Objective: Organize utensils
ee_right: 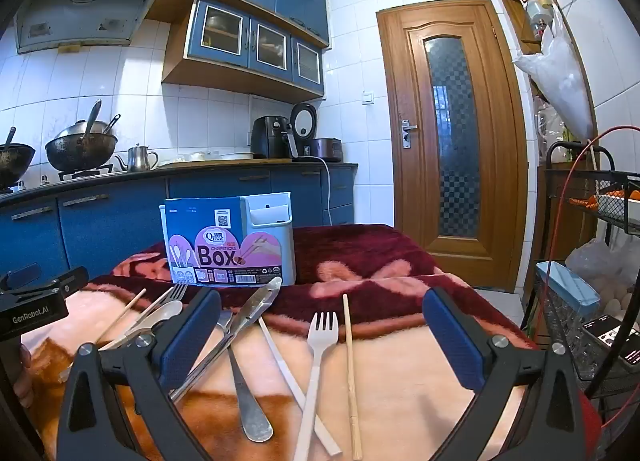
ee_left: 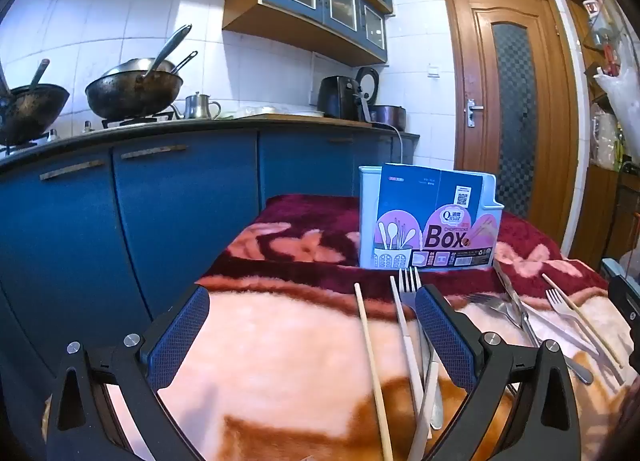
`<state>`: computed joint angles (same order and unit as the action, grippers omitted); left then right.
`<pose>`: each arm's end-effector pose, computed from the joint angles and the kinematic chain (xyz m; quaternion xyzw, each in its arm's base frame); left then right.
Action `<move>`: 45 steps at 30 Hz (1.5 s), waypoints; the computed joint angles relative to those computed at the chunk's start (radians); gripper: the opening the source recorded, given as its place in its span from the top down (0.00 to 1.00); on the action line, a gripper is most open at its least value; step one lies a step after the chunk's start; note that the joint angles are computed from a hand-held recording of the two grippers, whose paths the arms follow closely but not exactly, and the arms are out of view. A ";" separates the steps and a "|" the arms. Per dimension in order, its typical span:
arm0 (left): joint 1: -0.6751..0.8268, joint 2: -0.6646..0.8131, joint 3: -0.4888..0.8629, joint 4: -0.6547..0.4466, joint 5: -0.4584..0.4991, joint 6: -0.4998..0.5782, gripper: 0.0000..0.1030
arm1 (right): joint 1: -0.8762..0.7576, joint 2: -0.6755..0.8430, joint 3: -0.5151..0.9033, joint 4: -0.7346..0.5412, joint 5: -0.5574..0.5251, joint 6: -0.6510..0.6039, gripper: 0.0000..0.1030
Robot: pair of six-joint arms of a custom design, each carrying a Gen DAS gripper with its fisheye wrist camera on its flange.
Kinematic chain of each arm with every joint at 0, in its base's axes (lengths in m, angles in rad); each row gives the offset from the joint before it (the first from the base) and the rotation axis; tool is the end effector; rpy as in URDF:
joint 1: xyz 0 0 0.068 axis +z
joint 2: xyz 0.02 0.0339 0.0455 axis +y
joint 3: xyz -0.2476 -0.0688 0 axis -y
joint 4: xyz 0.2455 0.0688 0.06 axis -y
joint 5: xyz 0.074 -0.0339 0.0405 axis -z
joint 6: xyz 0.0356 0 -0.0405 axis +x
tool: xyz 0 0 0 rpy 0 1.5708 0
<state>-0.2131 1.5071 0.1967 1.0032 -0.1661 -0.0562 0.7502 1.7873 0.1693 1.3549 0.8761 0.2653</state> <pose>0.2255 -0.0428 0.1058 0.0142 0.8056 -0.0127 0.5922 0.1759 0.1266 0.0821 0.0779 0.7597 -0.0264 0.6450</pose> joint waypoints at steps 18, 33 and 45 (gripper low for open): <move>0.001 -0.003 0.002 -0.010 0.001 -0.005 0.01 | 0.001 0.010 0.000 0.012 0.000 0.000 0.00; 0.001 -0.003 0.002 -0.009 0.000 -0.004 0.01 | 0.002 0.009 0.000 0.010 0.002 0.001 0.00; 0.001 -0.004 0.002 -0.010 0.001 -0.004 0.01 | 0.002 0.011 0.001 0.012 0.001 0.000 0.00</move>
